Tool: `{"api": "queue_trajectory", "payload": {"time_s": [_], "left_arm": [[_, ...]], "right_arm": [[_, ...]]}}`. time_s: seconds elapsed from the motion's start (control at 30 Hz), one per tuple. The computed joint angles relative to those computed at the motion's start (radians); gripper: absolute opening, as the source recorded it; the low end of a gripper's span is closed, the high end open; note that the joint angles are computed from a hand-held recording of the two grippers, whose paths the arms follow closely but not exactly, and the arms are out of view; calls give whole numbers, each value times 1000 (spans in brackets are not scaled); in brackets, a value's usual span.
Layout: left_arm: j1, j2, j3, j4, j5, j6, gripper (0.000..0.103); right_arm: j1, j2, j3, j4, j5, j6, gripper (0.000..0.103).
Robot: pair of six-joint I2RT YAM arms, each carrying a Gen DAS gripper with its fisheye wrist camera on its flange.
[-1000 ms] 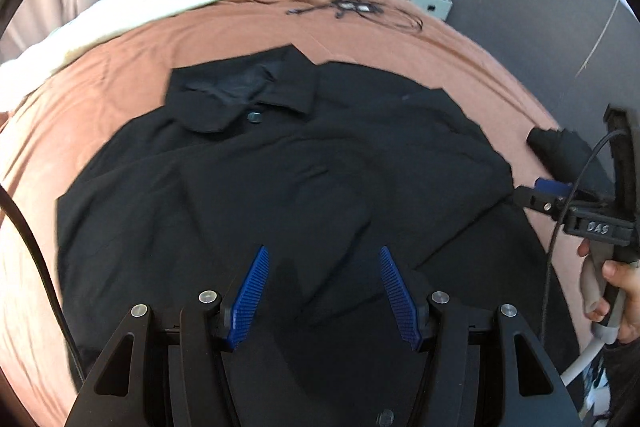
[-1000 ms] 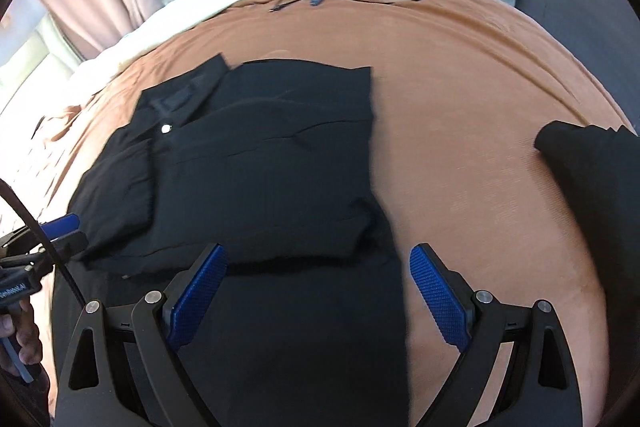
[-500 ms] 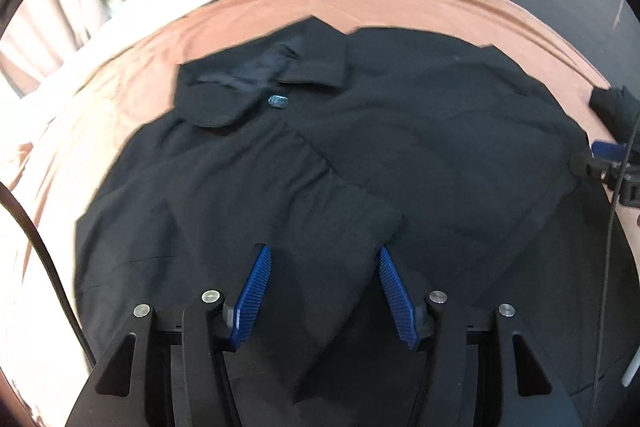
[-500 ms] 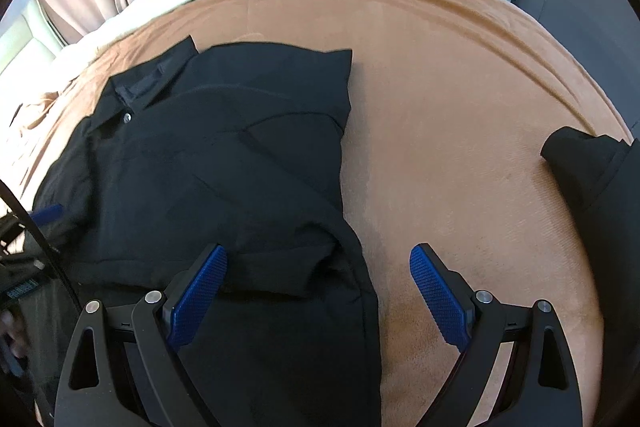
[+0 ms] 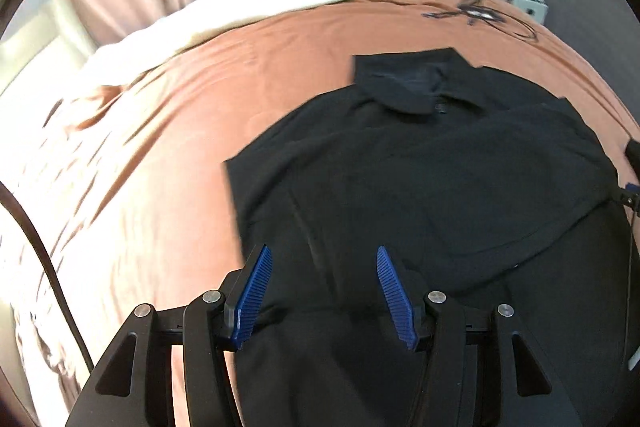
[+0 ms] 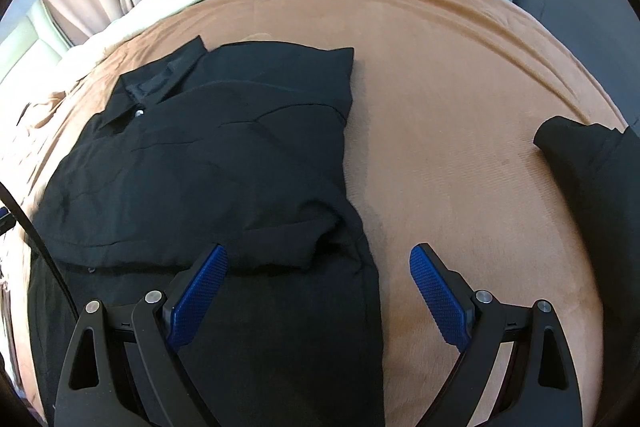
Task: Fold large clothes
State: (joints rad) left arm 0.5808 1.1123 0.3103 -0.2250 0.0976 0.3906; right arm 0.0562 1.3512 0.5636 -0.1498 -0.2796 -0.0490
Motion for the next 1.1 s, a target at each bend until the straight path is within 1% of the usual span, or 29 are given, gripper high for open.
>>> {"api": "queue_trajectory", "payload": {"time_s": [0.13, 0.2, 0.27, 0.37, 0.5, 0.63, 0.67, 0.7, 0.73, 0.77, 0.87, 0.97, 1.03, 1.1], "left_arm": [[161, -2, 20, -60, 87, 98, 57], [216, 49, 36, -70, 135, 124, 57], [242, 119, 50, -58, 181, 127, 57], [218, 261, 63, 5, 241, 82, 57], [124, 478, 84, 158, 246, -25, 57], [88, 619, 115, 246, 282, -79, 56], [79, 635, 112, 272, 278, -91, 43], [65, 645, 103, 310, 255, -97, 33], [51, 645, 95, 336, 229, -103, 26], [50, 639, 89, 347, 224, -99, 13], [65, 595, 86, 361, 226, -101, 8], [102, 540, 84, 375, 228, -113, 7], [115, 579, 118, 360, 230, -118, 7], [95, 662, 160, 347, 200, -105, 9]], "right_arm": [[9, -31, -18, -12, 3, -2, 93], [11, -34, -22, -16, 9, -7, 93], [11, -32, -26, -16, 17, -13, 93], [12, -22, -30, -9, 37, -20, 93], [0, 9, -22, 2, 32, -21, 93], [-21, 5, -27, 31, -1, -21, 93], [-25, 0, -28, 38, -13, -20, 93], [-28, -2, -26, 41, -22, -18, 93], [-31, -3, -26, 45, -30, -15, 93], [-35, 4, -19, 46, -42, -11, 93], [-29, 30, -7, 63, -36, 3, 92], [-13, 75, -1, 91, -21, 21, 92], [14, 115, 6, 108, 21, 22, 92], [33, 152, 15, 124, 59, 28, 92]]}}
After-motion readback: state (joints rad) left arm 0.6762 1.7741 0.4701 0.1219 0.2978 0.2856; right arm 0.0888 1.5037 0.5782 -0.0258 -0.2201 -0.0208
